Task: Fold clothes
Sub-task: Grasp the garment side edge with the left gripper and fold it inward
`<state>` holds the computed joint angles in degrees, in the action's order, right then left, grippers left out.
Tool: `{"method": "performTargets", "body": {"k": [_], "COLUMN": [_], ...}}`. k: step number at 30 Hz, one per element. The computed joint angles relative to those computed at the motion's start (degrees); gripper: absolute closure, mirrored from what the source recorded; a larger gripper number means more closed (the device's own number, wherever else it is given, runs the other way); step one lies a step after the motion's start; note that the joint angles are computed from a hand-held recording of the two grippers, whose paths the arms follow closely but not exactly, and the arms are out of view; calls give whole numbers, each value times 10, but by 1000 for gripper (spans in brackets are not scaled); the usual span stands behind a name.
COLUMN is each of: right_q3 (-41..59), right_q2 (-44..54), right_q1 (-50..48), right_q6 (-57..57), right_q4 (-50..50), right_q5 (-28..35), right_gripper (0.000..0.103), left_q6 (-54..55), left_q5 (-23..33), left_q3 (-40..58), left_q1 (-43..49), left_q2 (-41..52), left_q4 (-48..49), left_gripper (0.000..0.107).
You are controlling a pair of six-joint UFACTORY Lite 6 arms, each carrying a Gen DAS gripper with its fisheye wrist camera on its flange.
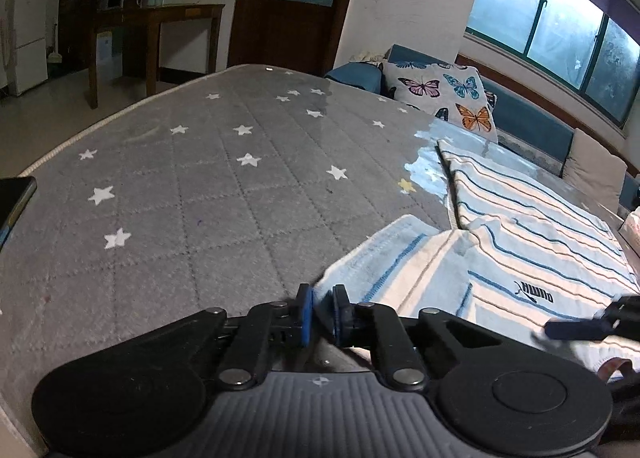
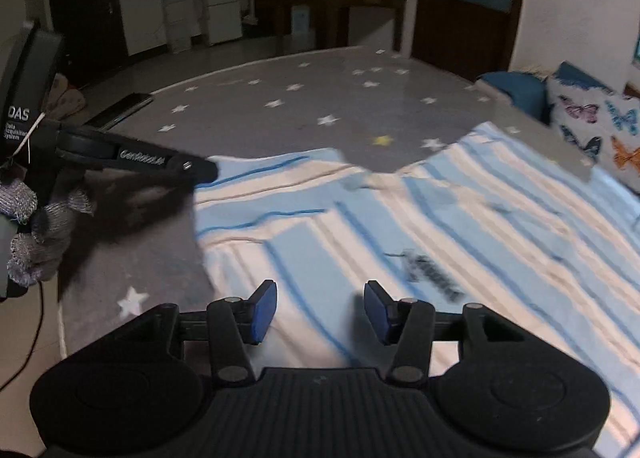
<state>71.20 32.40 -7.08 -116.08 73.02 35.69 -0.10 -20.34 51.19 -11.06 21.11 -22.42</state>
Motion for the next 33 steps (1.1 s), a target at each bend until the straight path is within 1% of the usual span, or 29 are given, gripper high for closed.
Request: {"method": "performTargets", "body": {"k": [2, 4, 5, 7, 9, 10, 11, 12, 14, 18, 20, 22, 24, 25, 27, 29, 33], "right_q3": [-36, -78, -87, -82, -75, -69, -62, -60, -72, -65, -60, -62, -68, -73, -75, -75, -63], "right_q2": [-14, -40, -47, -51, -48, -43, -37, -34, -42, -39, -30, -24, -23, -26, -24, -21, -19], "right_q1": [15, 24, 24, 12, 5, 6, 7, 8, 10, 17, 26, 33, 40, 43, 44, 44, 40], "right_q6": [-55, -140, -158, -136, -123, -110, -94, -83, -107, -100, -99, -109, -125, -137, -138, -143, -112], "right_q4": [46, 108, 117, 91, 89, 81, 70, 56, 66, 89, 102, 114, 130, 142, 148, 154, 126], "right_q5": [-15, -30, -28, -5, -3, -7, -10, -8, -3, 0, -13, -19, -25, -28, -28, -27, -22], "right_gripper": [54, 54, 54, 53, 52, 52, 52, 52, 52, 52, 52, 52, 52, 52, 52, 52, 52], "left_q6": [-9, -21, -34, -53, -59, -71, -76, -77, -79, -79, -77, -90, -98, -97, -132, -178, -214], "left_q5": [0, 1, 3, 4, 5, 7, 7, 7, 6, 11, 10, 8, 9, 10, 3, -10, -37], "left_q3": [4, 7, 6, 0, -9, -14, -18, -23, -32, -25, -19, -13, -5, -1, -3, -11, -34], "left_q1": [6, 12, 15, 18, 17, 18, 16, 13, 6, 2, 0, 0, 0, 0, 4, 8, -2], "left_q2": [3, 7, 6, 0, -9, -14, -19, -24, -33, -25, -19, -12, -3, 1, -1, -10, -49], "left_q4": [12, 24, 36, 51, 49, 60, 63, 62, 59, 48, 46, 63, 77, 77, 108, 150, 196], "left_gripper": [95, 95, 95, 94, 93, 92, 85, 75, 62, 62, 64, 66, 88, 91, 102, 103, 104]}}
